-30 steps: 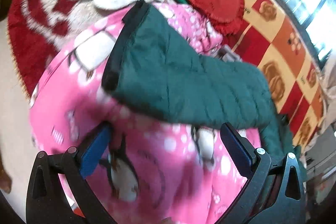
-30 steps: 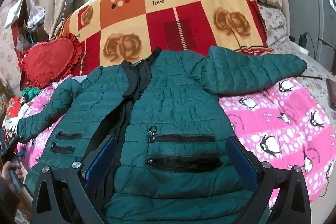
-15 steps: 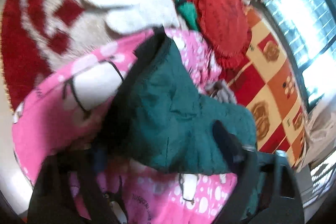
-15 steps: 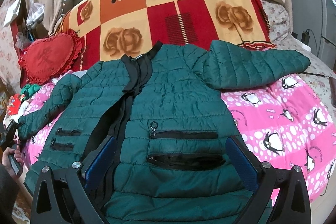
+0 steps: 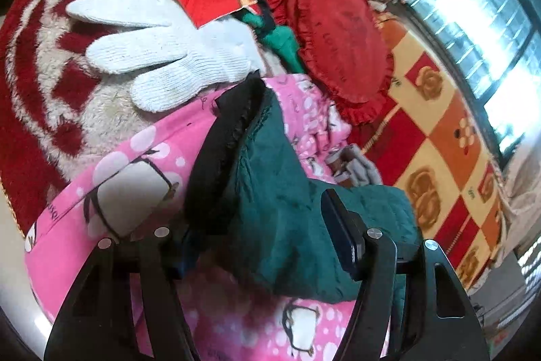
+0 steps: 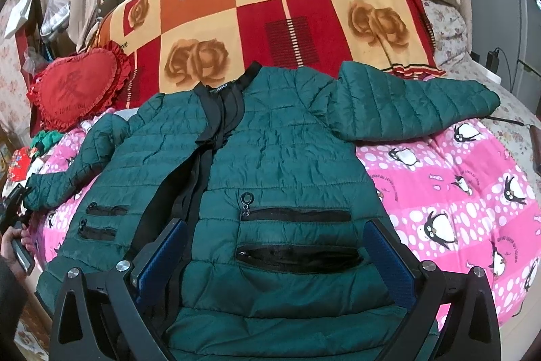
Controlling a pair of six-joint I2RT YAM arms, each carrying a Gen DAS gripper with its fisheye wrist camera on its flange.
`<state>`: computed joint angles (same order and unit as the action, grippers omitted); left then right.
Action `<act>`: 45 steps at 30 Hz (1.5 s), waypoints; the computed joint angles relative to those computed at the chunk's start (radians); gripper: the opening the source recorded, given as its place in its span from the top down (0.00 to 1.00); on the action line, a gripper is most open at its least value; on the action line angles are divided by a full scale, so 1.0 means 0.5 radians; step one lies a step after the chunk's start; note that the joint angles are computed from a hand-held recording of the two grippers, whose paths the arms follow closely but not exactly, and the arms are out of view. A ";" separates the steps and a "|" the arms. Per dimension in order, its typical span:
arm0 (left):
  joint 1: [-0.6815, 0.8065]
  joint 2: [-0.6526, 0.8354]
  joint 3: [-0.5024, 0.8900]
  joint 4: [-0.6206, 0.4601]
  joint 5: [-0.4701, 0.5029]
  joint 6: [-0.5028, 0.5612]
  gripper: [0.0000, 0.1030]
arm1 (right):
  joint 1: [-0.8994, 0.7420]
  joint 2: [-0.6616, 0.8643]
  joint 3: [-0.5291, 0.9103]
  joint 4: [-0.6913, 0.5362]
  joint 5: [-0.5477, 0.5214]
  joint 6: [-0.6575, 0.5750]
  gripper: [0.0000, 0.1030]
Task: Fold large clothes
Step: 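Reach to the sleeve nearest the left tool and grasp its cuff, then fold the held sleeve across the jacket body and open the left tool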
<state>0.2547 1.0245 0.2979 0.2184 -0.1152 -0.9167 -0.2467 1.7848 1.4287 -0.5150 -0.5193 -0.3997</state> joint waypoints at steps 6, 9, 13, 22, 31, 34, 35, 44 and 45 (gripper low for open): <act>0.065 -0.052 0.070 -0.138 0.076 -0.065 0.53 | 0.019 -0.014 -0.018 0.020 0.051 0.009 0.01; 0.129 -0.083 0.108 -0.233 0.168 -0.104 0.74 | 0.019 -0.026 -0.037 0.054 0.090 0.038 0.01; 0.006 -0.184 0.224 -0.447 0.026 -0.033 0.80 | -0.003 -0.030 -0.044 0.078 0.097 0.093 0.01; -0.785 0.313 0.996 -0.551 -0.427 0.217 0.80 | 0.018 -0.082 -0.039 0.098 0.281 0.152 0.01; -1.168 1.356 2.175 -0.557 -0.230 0.440 0.80 | 0.078 -0.052 0.083 0.341 0.447 0.283 0.01; -1.224 1.701 2.586 -0.629 -0.133 0.475 0.80 | 0.107 0.070 0.117 0.370 0.480 0.321 0.01; -1.239 1.785 2.682 -0.646 -0.106 0.479 0.80 | 0.119 0.140 0.202 0.272 0.521 0.327 0.01; -1.363 2.295 3.092 -0.827 -0.105 0.424 0.80 | 0.020 0.292 0.389 0.090 0.306 0.444 0.01; -1.372 2.235 2.966 -0.779 -0.139 0.410 0.80 | 0.019 0.293 0.389 0.090 0.298 0.455 0.01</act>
